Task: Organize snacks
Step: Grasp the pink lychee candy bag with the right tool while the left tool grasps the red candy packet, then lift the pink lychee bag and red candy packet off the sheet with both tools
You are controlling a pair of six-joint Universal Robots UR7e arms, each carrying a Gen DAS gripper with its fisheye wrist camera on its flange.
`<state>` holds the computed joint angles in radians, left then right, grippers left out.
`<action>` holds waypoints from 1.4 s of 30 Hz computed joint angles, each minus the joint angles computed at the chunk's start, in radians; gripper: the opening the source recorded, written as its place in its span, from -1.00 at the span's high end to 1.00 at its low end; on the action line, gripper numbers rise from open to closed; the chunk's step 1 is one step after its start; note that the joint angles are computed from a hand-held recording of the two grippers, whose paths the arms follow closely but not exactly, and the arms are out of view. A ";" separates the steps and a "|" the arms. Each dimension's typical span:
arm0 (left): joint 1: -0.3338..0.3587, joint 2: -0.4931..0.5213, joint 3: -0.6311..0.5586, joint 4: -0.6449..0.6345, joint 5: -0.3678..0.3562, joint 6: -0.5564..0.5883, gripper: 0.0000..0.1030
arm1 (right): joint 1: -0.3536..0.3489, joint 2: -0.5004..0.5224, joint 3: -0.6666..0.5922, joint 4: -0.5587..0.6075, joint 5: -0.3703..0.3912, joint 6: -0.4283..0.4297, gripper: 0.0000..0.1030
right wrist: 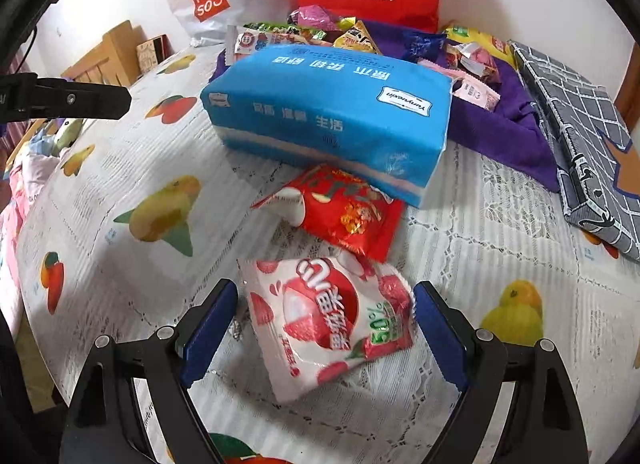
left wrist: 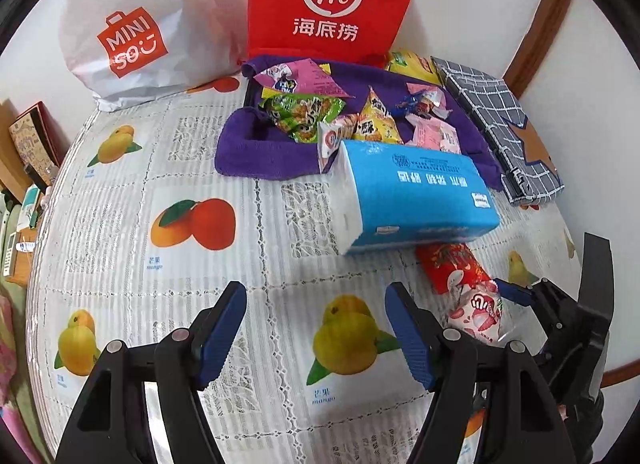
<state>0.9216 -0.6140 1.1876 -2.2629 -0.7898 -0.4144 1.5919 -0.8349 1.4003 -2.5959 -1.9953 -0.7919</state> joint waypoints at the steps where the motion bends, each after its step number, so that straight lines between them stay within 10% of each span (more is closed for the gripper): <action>1: 0.000 0.000 0.002 0.004 -0.001 -0.005 -0.36 | -0.003 -0.001 -0.002 0.006 0.008 0.009 -0.72; 10: -0.006 0.019 0.003 0.010 -0.030 -0.001 -0.36 | -0.016 -0.036 0.041 -0.041 0.034 0.018 -0.26; 28: 0.012 0.235 -0.239 0.069 -0.232 0.015 -0.36 | -0.081 -0.148 0.114 -0.164 0.028 0.082 -0.25; 35: -0.008 0.310 -0.319 0.062 -0.143 0.014 -0.53 | -0.117 -0.183 0.108 -0.118 0.073 0.139 -0.25; 42: -0.049 0.425 -0.434 0.141 0.112 0.007 -0.51 | -0.120 -0.172 0.095 -0.152 0.043 0.145 -0.25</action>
<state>0.8724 -0.1892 0.7532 -2.1223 -0.6773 -0.4073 1.4718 -1.0070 1.4957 -2.7484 -1.9528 -0.6468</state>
